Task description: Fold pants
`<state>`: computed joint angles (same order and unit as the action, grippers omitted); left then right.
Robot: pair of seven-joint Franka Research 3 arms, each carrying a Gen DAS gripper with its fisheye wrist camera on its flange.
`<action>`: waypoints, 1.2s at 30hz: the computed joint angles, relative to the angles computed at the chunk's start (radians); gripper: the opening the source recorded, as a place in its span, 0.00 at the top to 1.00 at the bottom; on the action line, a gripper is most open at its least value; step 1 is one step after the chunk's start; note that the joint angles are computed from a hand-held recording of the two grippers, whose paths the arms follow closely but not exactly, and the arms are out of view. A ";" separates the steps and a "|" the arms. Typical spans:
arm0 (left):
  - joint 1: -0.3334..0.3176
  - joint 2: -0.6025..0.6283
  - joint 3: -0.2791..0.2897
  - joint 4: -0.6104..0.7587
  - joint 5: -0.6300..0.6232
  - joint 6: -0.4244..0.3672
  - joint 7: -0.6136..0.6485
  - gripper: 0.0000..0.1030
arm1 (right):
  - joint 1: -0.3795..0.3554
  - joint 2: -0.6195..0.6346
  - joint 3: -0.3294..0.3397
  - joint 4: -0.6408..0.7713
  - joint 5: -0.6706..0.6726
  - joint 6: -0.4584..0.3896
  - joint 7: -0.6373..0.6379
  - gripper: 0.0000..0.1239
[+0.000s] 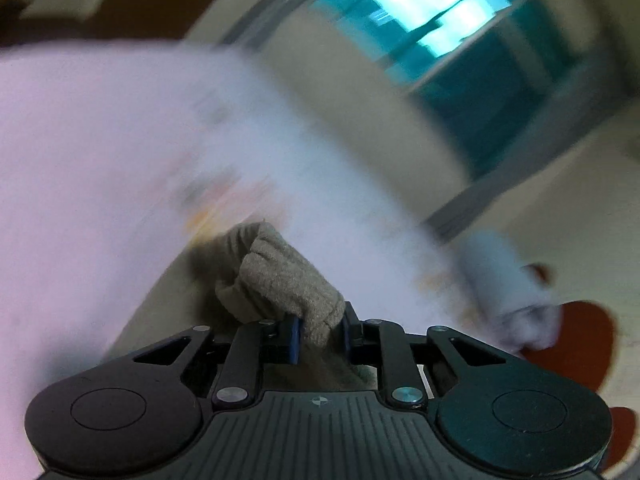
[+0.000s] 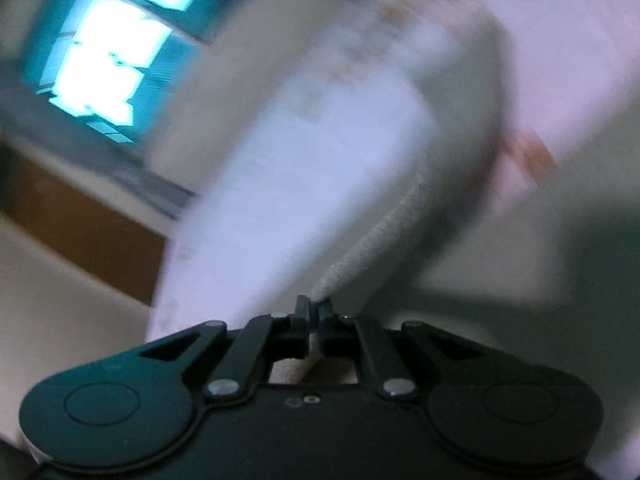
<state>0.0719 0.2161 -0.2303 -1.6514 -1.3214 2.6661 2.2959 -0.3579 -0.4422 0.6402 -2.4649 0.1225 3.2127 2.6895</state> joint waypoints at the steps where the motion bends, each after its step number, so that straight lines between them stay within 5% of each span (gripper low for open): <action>1: -0.004 -0.005 0.012 0.018 -0.120 -0.024 0.128 0.81 | -0.040 -0.038 0.031 0.001 -0.018 0.042 -0.002 1.00; 3: 0.035 -0.023 0.001 0.008 -0.287 -0.096 0.296 0.81 | -0.041 -0.102 0.043 -0.036 -0.012 0.166 -0.041 1.00; 4: 0.037 -0.026 0.013 -0.007 -0.265 -0.109 0.280 0.81 | -0.022 -0.148 0.044 -0.072 -0.011 0.194 -0.067 1.00; 6: -0.059 -0.003 0.132 -0.041 -0.011 -0.092 0.043 0.81 | 0.027 -0.217 0.058 -0.144 0.003 0.162 -0.100 1.00; 8: -0.084 0.044 0.178 -0.062 0.255 -0.133 -0.189 0.81 | 0.162 -0.175 0.004 -0.186 0.071 -0.016 -0.147 1.00; 10: -0.002 0.027 0.085 -0.110 0.240 -0.095 -0.170 0.81 | 0.185 -0.130 0.008 -0.216 0.033 -0.066 -0.036 1.00; 13: 0.090 0.013 -0.029 -0.134 0.194 -0.046 -0.140 0.81 | 0.098 -0.155 0.111 -0.232 0.048 -0.018 0.046 1.00; 23: 0.113 -0.017 -0.040 -0.154 0.108 -0.080 -0.056 0.81 | 0.116 -0.193 0.048 -0.231 0.000 0.020 0.009 1.00; 27: 0.097 0.009 -0.021 -0.134 0.211 -0.083 -0.141 0.81 | 0.156 -0.147 0.008 -0.205 0.008 -0.043 -0.040 1.00; 30: 0.116 0.001 -0.036 -0.122 0.118 -0.105 -0.059 0.81 | 0.153 -0.168 0.015 -0.235 0.022 0.005 -0.004 1.00; 33: 0.077 0.020 -0.008 -0.108 0.317 -0.087 -0.172 0.81 | 0.143 -0.185 0.024 -0.232 0.016 -0.001 -0.034 1.00; 36: 0.042 0.021 0.017 -0.127 0.309 -0.051 -0.151 0.79 | 0.196 -0.121 -0.032 -0.213 0.019 -0.097 -0.029 1.00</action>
<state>0.1138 0.2373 -0.2134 -1.7789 -1.0120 2.6152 2.1454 -0.1615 -0.5636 0.6078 -2.6781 0.1418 3.1160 2.6600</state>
